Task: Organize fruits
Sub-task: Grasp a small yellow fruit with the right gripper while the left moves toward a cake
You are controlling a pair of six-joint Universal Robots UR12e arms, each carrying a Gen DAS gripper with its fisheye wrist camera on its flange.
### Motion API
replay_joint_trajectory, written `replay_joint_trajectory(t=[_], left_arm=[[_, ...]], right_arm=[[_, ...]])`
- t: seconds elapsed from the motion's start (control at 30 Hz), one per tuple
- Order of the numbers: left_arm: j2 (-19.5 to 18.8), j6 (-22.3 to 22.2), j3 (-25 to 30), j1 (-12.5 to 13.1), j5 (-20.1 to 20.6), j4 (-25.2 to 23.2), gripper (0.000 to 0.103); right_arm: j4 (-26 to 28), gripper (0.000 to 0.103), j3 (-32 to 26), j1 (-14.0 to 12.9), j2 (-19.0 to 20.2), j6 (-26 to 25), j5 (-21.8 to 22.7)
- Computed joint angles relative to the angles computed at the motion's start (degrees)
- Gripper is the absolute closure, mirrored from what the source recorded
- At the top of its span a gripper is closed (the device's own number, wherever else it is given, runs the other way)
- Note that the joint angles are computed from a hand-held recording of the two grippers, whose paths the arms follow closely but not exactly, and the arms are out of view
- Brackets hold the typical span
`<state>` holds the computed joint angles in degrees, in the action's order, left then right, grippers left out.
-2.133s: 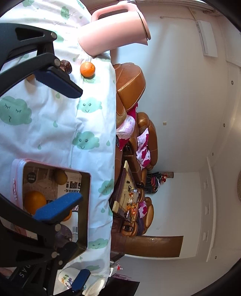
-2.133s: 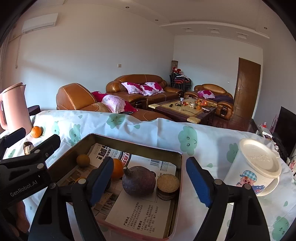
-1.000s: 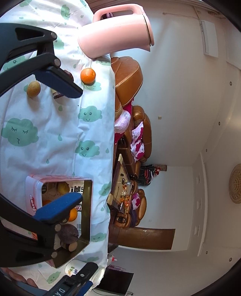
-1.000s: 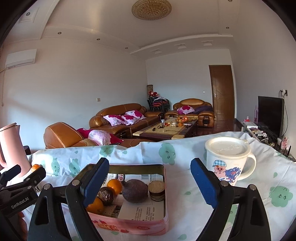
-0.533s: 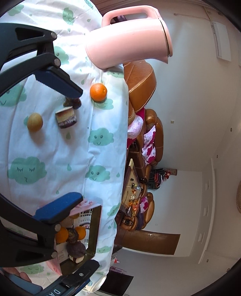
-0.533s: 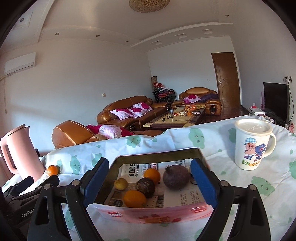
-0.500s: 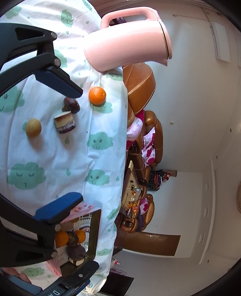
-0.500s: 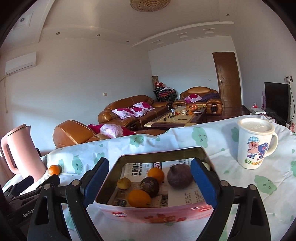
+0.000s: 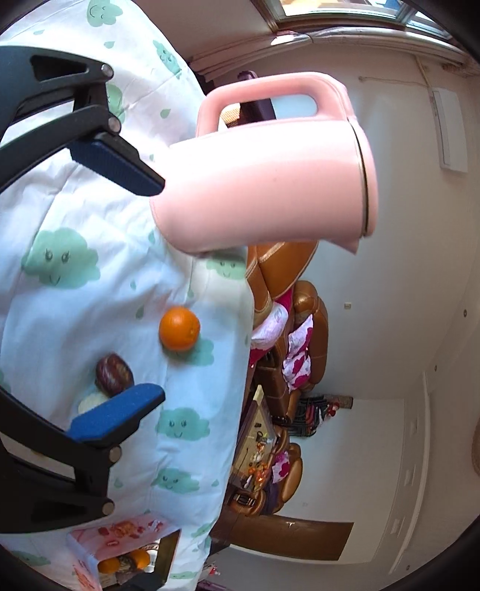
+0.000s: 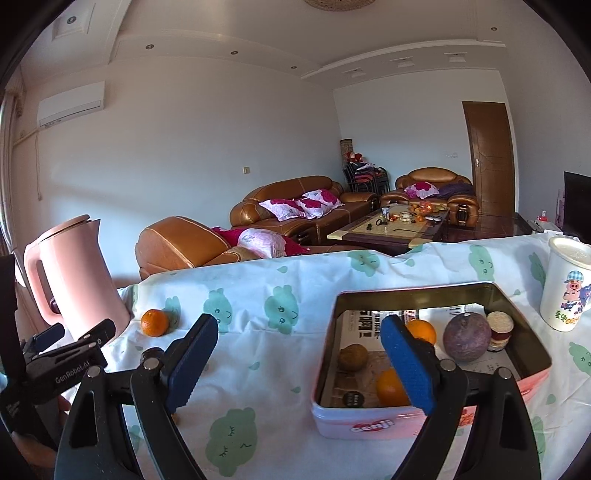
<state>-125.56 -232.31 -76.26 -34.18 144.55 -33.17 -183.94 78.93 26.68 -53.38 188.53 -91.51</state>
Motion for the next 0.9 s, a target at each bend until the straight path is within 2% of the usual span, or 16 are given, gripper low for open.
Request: replay_joint_trajectory(t=[0.1, 0.17, 0.27, 0.43, 0.47, 0.5, 0.57, 0.73, 0.77, 0.8, 0.83, 0.9], left_arm=[[1.5, -7.5, -0.9, 0.8, 0.9, -7.9, 0.0], [2.1, -10.5, -1.0, 1.2, 0.4, -11.9, 0.0], [2.6, -11.2, -1.6, 1.8, -2.4, -12.2, 0.0], [2.5, -8.5, -1.3, 2.1, -5.0, -12.2, 0.0], [2.3, -7.9, -1.0, 2.0, -4.9, -12.7, 0.0], [2.1, -7.1, -0.5, 1.9, -4.7, -13.2, 0.0], [1.7, -5.3, 0.0, 1.7, -4.6, -13.3, 0.0], [1.2, -1.4, 1.1, 1.7, -7.0, -13.7, 0.0], [1.2, -0.9, 1.4, 1.8, -7.9, -14.1, 0.0], [1.1, -0.8, 1.6, 1.8, -8.6, -14.4, 0.0], [1.1, -0.7, 1.5, 1.8, -9.0, -14.1, 0.0], [1.3, 0.4, 0.8, 1.7, -9.9, -11.0, 0.0]], right_arm=[[3.2, 0.012, -1.3, 0.4, 0.4, -1.1, 2.1], [6.4, 0.012, -2.2, 0.5, 0.6, -2.4, 4.8], [13.6, 0.012, -4.3, 1.0, 1.1, -6.6, 8.9], [24.9, 0.013, -7.7, 1.9, 2.1, -13.1, 14.5], [26.7, 0.018, -8.3, 2.2, 2.3, -14.4, 14.5], [28.4, 0.028, -8.7, 2.4, 2.4, -15.6, 14.5], [32.3, 0.038, -9.8, 2.6, 2.8, -18.0, 15.6], [40.7, 0.043, -12.0, 3.0, 3.5, -20.2, 15.0], [39.7, 0.05, -11.5, 3.0, 3.3, -20.3, 15.1], [39.9, 0.069, -11.3, 2.9, 3.2, -20.8, 15.2], [39.5, 0.073, -11.0, 3.0, 3.0, -20.7, 14.8], [37.5, 0.074, -10.0, 2.6, 2.5, -19.4, 15.4]])
